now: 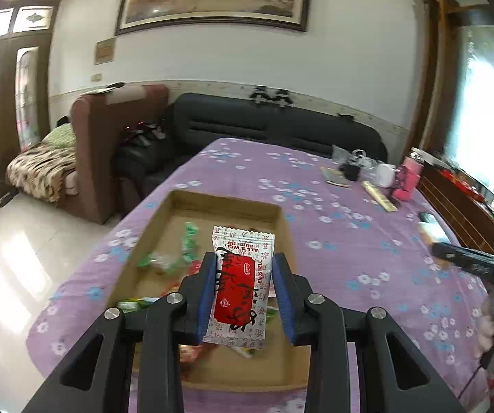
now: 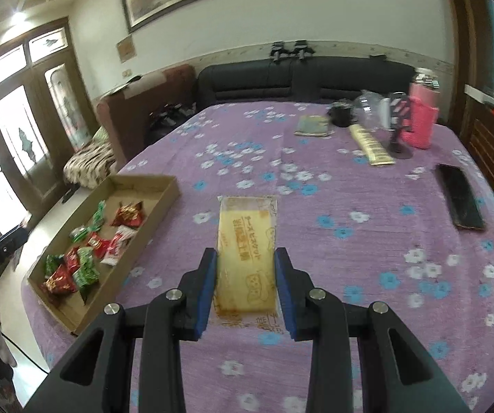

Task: Organize snacks

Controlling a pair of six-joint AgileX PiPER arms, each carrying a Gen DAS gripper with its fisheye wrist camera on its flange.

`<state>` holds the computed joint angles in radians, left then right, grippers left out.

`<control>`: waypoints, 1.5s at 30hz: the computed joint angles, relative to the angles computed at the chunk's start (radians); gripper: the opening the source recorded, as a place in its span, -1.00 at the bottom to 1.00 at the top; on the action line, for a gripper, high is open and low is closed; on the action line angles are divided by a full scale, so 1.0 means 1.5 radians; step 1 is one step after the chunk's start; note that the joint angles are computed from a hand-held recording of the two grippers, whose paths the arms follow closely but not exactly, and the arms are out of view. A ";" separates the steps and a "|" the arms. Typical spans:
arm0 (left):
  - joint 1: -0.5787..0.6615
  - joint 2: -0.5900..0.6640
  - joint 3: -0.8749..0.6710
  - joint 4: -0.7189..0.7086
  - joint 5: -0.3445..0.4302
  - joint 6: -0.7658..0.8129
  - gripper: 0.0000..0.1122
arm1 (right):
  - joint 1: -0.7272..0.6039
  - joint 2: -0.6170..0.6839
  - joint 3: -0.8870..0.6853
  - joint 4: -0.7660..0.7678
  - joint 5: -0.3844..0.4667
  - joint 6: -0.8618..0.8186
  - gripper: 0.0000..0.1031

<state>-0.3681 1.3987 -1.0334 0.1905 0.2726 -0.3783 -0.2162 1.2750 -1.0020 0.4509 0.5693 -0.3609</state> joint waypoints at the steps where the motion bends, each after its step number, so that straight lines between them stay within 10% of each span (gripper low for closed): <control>1: 0.009 0.000 0.003 -0.007 -0.002 0.005 -0.39 | -0.015 0.000 -0.004 0.007 0.008 -0.009 -0.37; 14: 0.118 0.081 -0.030 -0.310 0.009 0.310 -0.38 | 0.138 0.125 -0.141 -0.056 0.038 0.086 -0.37; 27: 0.192 0.244 -0.243 -0.457 0.122 0.454 -0.38 | 0.361 0.456 -0.529 -0.175 0.158 0.241 -0.37; 32: 0.221 0.235 -0.212 -0.562 0.112 0.535 0.16 | 0.384 0.566 -0.679 -0.199 0.222 0.276 -0.36; 45: 0.221 0.180 -0.119 -0.593 0.042 0.560 0.41 | 0.390 0.612 -0.730 -0.172 0.229 0.298 -0.27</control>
<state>-0.0364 1.6687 -1.2120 -0.6995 0.3358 0.4610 0.3692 2.1928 -2.0971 0.1934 0.9128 0.0855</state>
